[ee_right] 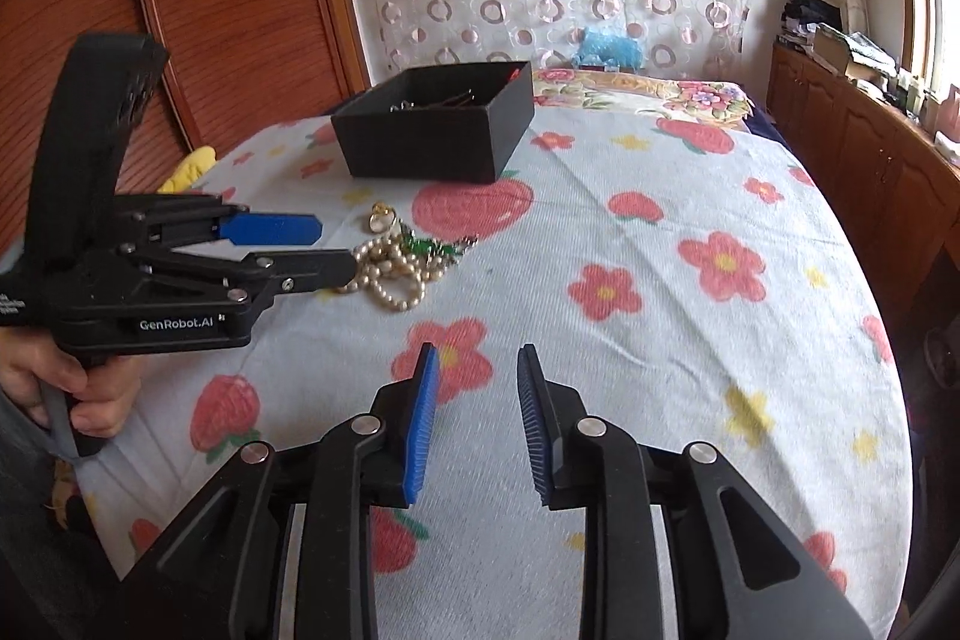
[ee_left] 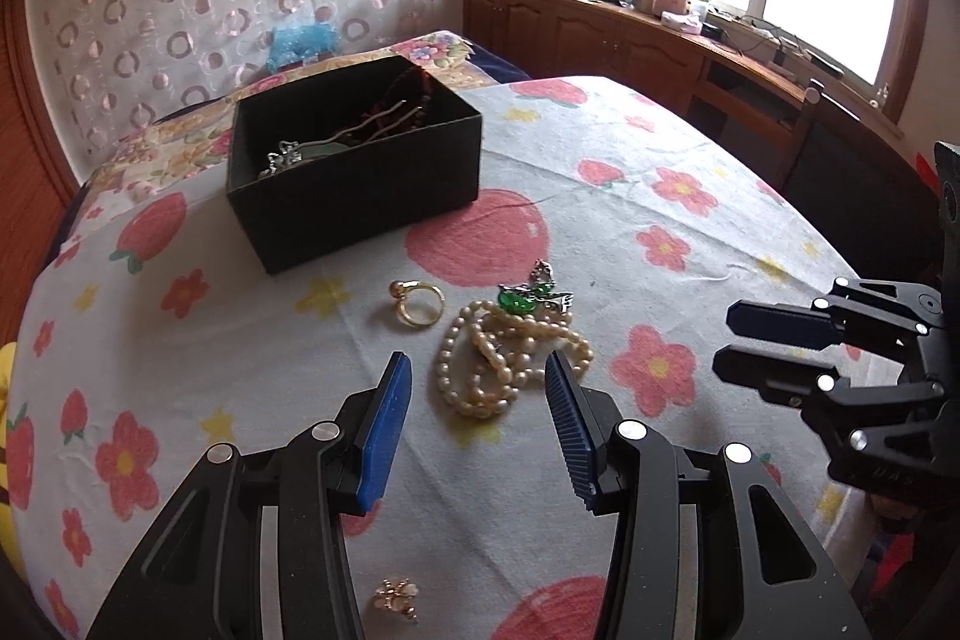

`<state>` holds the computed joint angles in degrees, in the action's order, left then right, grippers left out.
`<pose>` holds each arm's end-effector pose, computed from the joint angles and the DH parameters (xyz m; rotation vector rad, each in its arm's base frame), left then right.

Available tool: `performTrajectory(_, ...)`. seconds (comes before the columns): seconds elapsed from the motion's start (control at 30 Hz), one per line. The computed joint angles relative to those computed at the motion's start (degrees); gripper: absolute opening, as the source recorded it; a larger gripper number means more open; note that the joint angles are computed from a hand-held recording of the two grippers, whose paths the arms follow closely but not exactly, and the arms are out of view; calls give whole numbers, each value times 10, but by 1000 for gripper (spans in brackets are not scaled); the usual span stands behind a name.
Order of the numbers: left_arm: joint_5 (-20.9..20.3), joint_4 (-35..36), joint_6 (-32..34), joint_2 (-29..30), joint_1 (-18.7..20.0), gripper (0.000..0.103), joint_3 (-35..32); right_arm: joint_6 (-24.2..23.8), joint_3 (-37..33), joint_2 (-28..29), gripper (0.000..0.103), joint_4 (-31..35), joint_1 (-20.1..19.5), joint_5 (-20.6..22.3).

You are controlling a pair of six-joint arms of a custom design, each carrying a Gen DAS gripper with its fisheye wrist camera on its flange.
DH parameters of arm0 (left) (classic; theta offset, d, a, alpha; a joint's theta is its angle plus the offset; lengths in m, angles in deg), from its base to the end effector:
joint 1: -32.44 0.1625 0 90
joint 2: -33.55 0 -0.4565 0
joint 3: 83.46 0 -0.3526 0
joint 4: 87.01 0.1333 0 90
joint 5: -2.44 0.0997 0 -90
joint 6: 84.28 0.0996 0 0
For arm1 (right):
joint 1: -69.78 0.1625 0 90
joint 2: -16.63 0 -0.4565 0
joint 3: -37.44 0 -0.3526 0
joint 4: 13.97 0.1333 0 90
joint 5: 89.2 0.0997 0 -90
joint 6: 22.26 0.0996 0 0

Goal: Organize jewelry
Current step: 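Withdraw both open tools from the box toward the pearl necklace and pendant, then grasp the pearl necklace with the left tool while the right tool grasps the green pendant chain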

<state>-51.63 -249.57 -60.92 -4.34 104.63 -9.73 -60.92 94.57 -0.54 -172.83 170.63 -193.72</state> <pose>-0.0543 -0.7958 0.2314 0.5991 2.3262 -0.7542 0.2646 -0.8049 0.0346 1.0567 -2.5047 0.5964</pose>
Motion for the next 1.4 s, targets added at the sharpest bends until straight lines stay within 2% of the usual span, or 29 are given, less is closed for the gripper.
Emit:
performTrajectory(0.17,4,17,3,11,-1,41,-13,-5,11,-3,29,-14,0,0)
performTrajectory(0.3,10,24,2,16,-1,24,-22,-2,13,-3,29,-14,-1,2)
performTrajectory(0.37,9,32,-1,16,0,23,-27,-1,11,-4,29,-10,-1,3)
performTrajectory(0.43,6,38,-5,15,1,11,-28,0,12,-4,29,-9,-1,5)
performTrajectory(0.5,10,30,0,12,1,5,-22,0,13,-5,29,-8,-1,5)
performTrajectory(0.6,6,11,-7,-1,2,4,-2,1,12,-5,29,-7,-1,5)
performTrajectory(0.77,-30,-26,-40,-41,2,4,45,1,12,-5,29,-6,-1,5)
performTrajectory(1.13,-41,-111,-29,-93,-14,4,113,-8,1,1,29,0,1,-3)
performTrajectory(1.4,-46,-165,-16,-117,-24,4,145,-29,-52,19,29,39,12,-3)
